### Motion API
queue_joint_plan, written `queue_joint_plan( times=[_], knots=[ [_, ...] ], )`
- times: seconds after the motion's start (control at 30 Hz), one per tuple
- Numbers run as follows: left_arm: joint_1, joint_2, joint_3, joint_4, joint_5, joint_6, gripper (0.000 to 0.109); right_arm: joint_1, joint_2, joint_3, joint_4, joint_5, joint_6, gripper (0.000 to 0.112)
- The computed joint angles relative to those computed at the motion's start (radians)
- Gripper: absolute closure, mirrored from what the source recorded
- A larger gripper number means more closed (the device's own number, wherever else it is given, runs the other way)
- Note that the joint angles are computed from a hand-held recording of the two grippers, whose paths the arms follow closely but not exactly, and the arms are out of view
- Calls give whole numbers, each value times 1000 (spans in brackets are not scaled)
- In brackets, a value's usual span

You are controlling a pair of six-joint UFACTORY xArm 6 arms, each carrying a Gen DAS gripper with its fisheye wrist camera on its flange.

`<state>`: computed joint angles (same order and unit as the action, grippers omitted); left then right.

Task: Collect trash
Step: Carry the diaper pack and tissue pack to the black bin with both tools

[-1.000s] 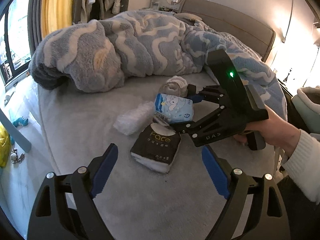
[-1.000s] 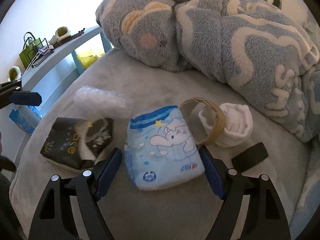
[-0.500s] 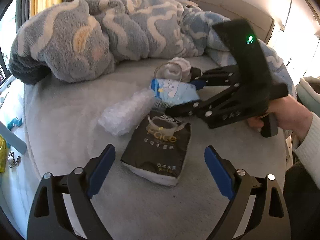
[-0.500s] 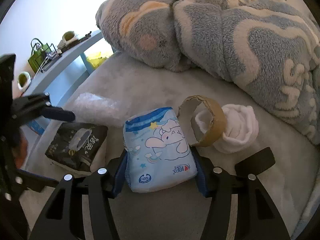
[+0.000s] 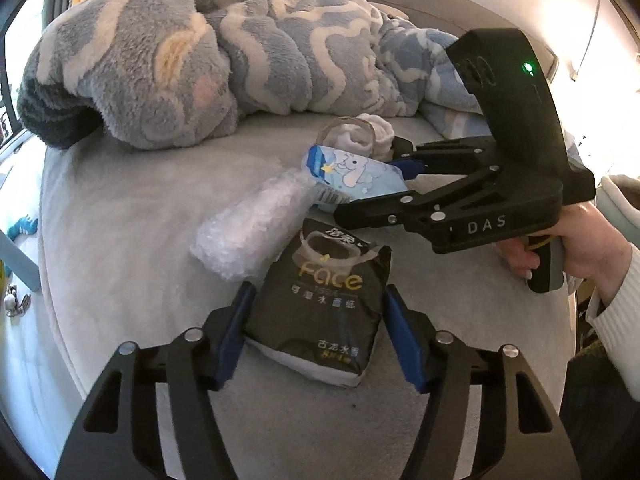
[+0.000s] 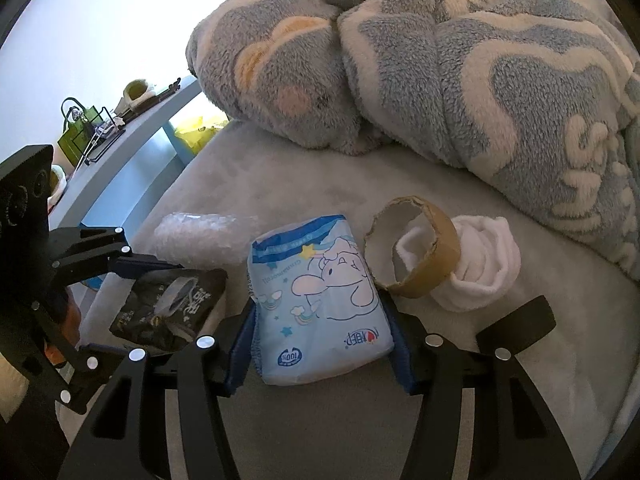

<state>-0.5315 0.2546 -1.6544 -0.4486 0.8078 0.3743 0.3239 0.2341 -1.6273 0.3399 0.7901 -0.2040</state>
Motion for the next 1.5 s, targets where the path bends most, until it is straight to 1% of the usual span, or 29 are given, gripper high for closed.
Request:
queue_joint_plan(
  times=[0.17, 0.3, 0.47, 0.7, 0.87, 1.07, 1.17, 1.37, 1.5],
  knots=[
    [-5, -33, 31, 21, -9, -16, 44, 5, -14, 21, -41, -4, 58, 55],
    [-13, -58, 58, 20, -22, -34, 44, 11, -54, 64, -69, -33, 100, 55],
    [-26, -98, 108, 64, -58, -85, 45, 28, -89, 94, -104, -53, 144, 55],
    [-29, -190, 200, 96, -107, -143, 46, 55, -144, 143, -150, -79, 216, 55],
    [-28, -240, 245, 135, -140, -206, 46, 77, -169, 159, -194, -86, 273, 55],
    [-12, -283, 289, 229, -175, -333, 46, 109, -172, 154, -228, -87, 326, 55],
    [2, -300, 302, 264, -177, -384, 46, 126, -166, 140, -247, -86, 344, 55],
    [36, -341, 337, 371, -181, -503, 46, 158, -157, 120, -278, -89, 375, 55],
    [54, -370, 361, 409, -177, -539, 46, 181, -145, 95, -291, -88, 388, 55]
  ],
)
